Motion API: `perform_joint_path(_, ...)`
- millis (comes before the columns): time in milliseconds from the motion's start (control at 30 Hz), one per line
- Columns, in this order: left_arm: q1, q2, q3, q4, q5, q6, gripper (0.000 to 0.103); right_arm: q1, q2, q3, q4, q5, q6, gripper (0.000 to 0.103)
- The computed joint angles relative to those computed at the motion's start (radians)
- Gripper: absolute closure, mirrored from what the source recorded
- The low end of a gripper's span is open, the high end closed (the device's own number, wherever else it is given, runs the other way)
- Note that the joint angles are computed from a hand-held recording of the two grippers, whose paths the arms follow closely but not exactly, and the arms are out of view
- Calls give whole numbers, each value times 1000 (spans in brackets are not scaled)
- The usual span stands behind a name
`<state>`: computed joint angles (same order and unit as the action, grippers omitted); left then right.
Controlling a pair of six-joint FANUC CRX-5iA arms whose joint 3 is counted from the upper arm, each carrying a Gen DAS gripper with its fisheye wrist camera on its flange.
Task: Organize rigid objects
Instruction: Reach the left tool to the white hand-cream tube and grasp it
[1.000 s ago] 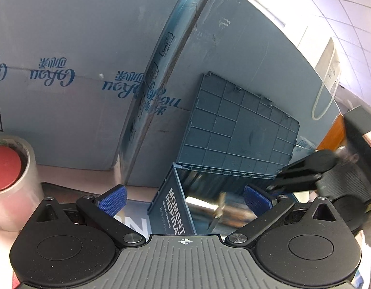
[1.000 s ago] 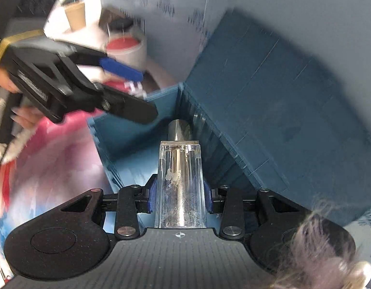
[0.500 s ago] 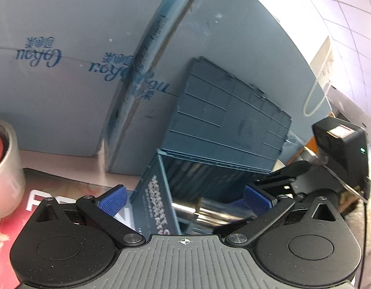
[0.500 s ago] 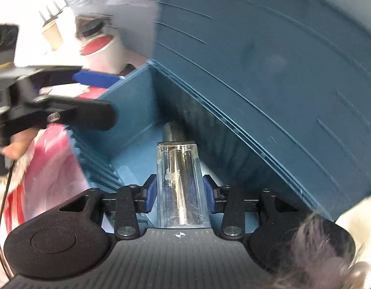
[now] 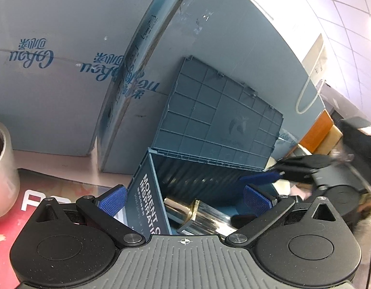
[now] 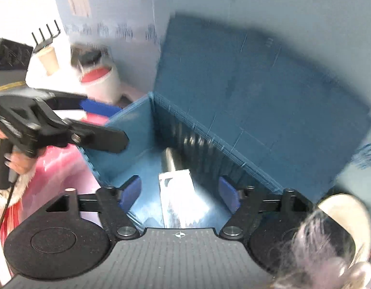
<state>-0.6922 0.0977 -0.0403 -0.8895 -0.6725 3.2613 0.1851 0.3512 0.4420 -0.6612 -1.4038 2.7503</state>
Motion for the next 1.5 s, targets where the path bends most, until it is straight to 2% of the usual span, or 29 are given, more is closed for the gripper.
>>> perform_joint_path(100, -15, -12, -7, -32, -7, 36, 0, -118, -137, -166, -216, 147, 128, 7)
perform_joint_path(133, -24, -15, -7, -53, -14, 58, 0, -174, -173, -216, -314, 165, 176, 5)
perform_joint_path(233, -42, -19, -5, -84, -21, 80, 0, -317, -238, -324, -540, 141, 259, 0)
perform_joint_path(400, -76, -14, 17, -120, -40, 70, 0, -473, -352, -534, -785, 176, 346, 0)
perform_joint_path(567, -133, -7, 43, -189, -87, 78, 0, -534, -435, -662, -860, 225, 347, 0)
perform_joint_path(667, -161, -12, 41, -241, -78, 100, 0, -592, -483, -736, -917, 263, 356, 0)
perform_joint_path(800, -206, 4, 68, -294, -99, 77, 0, -614, -554, -830, -958, 460, 356, 0)
perform_joint_path(867, -228, 15, 81, -324, -92, 54, 0, -631, -552, -848, -974, 520, 330, 0)
perform_joint_path(967, -268, 42, 103, -386, -78, 31, 0, -679, -515, -854, -1001, 530, 280, 0)
perform_joint_path(1067, -306, 81, 134, -441, -71, 4, 0, -750, -453, -851, -1056, 461, 281, 0)
perform_joint_path(1133, -317, 116, 174, -421, -73, -64, 0, -782, -423, -855, -1092, 445, 286, 0)
perform_joint_path(1200, -309, 151, 214, -366, -26, -190, 0, -811, -388, -855, -1125, 413, 290, 0)
perform_joint_path(1267, -285, 193, 259, -256, 31, -386, 0, -849, -355, -858, -1152, 353, 297, 0)
perform_joint_path(1333, -265, 251, 317, -140, 37, -585, 0, -881, -335, -864, -1170, 309, 298, 0)
perform_joint_path(1367, -254, 294, 366, -69, 12, -696, 0, -895, -337, -871, -1170, 296, 284, 0)
perform_joint_path(1400, -255, 328, 404, -37, -27, -756, 3, -902, -335, -873, -1175, 289, 278, 0)
perform_joint_path(1467, -251, 398, 485, 17, -102, -855, 15, -915, -330, -875, -1171, 277, 263, 0)
perform_joint_path(1500, -242, 433, 526, 46, -130, -899, 25, -916, -325, -872, -1166, 275, 252, 0)
